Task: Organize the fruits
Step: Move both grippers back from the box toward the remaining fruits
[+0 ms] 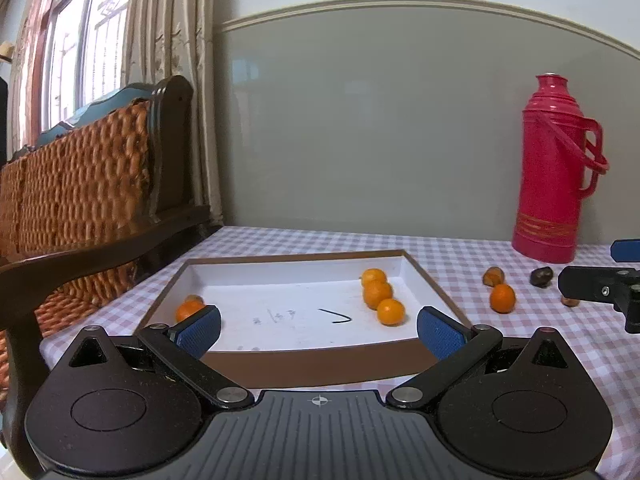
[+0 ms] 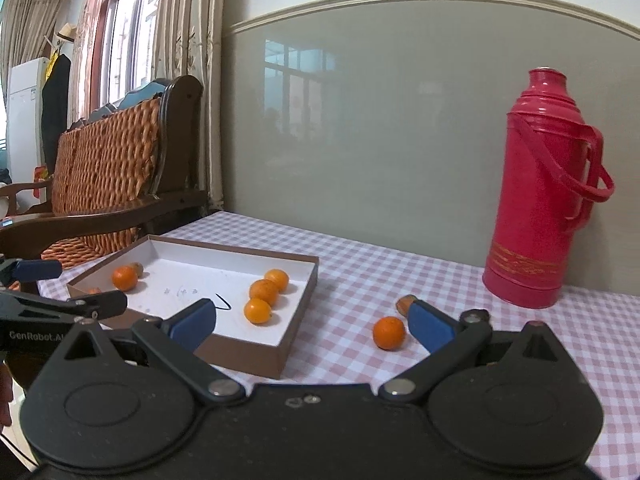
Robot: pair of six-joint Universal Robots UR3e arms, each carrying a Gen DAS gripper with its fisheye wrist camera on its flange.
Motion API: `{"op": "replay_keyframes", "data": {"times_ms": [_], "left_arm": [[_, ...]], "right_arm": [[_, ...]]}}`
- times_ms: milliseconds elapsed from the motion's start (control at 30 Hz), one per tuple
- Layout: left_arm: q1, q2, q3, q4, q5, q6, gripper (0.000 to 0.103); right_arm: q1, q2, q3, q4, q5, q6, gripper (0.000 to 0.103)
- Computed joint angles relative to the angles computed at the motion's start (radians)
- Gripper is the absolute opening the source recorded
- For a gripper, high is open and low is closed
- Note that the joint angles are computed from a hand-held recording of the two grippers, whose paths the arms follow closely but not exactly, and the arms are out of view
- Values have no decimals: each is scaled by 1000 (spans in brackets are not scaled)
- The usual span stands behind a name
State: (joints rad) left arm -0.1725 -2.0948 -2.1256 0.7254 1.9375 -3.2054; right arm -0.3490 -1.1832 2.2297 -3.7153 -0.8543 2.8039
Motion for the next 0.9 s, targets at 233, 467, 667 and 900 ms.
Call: {"op": "replay_keyframes", "data": {"times_ms": [233,467,667,900], "left_arm": [[-73,-37,49,-7,19,11,103],[-133,-73,120,-45,27,26,103],[-176,-107,181,-83,14,32,103],[-224,-169,274,-108,25,62,103]], "right_arm": [[-83,-37,68,0,44,-44,97],[-169,-61,127,-12,82,-84,97],[-246,-78,173,-21,104,-110,97],[-319,-83,204,-37,110,-122,97]]}}
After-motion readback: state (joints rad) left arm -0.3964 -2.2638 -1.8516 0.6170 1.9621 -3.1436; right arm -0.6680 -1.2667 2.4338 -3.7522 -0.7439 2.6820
